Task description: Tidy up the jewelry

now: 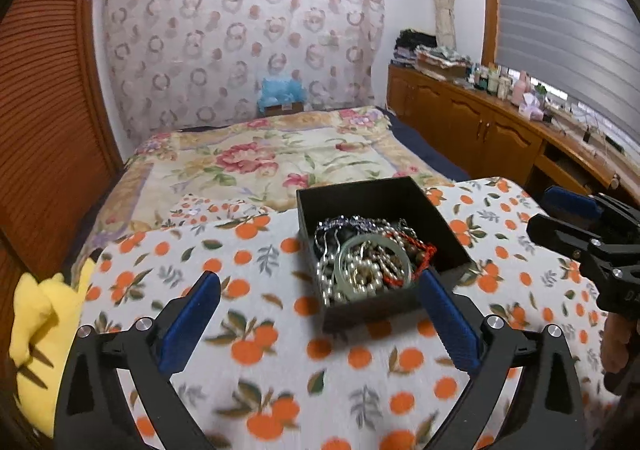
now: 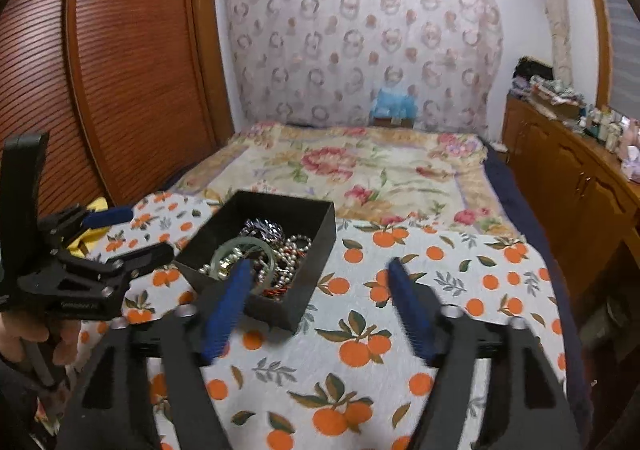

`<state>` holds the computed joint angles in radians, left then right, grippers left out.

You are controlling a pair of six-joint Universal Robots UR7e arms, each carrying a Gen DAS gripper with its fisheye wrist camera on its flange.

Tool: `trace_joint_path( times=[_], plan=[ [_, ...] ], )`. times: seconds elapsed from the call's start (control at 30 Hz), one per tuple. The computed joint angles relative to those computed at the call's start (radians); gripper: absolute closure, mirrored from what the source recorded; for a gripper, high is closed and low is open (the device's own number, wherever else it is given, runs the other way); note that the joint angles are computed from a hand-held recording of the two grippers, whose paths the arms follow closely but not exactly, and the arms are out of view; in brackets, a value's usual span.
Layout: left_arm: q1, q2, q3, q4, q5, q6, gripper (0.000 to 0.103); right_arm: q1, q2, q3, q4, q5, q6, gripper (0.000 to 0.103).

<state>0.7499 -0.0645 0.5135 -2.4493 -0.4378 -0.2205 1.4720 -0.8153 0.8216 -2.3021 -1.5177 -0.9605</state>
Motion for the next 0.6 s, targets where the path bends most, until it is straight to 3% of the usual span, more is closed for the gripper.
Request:
trace_joint_path(
  times=[0.17,0.37,0.6],
  plan=[
    [-0.034,-0.091,0.191,-0.050,0.043,-0.077,0.008,-0.012,-0.101,0.160,-0.096,0.067,0.021,0.003],
    [-0.060,-0.141,0.308,-0.147,0.053,-0.099,0.008,-0.014,-0.155,0.256,-0.184,0.074,0.019,0.003],
    [-0.073,-0.149,0.340,-0.206,0.071,-0.079,0.008,-0.017,-0.164,0.288,-0.224,0.061,0.025,0.003]
  ],
)
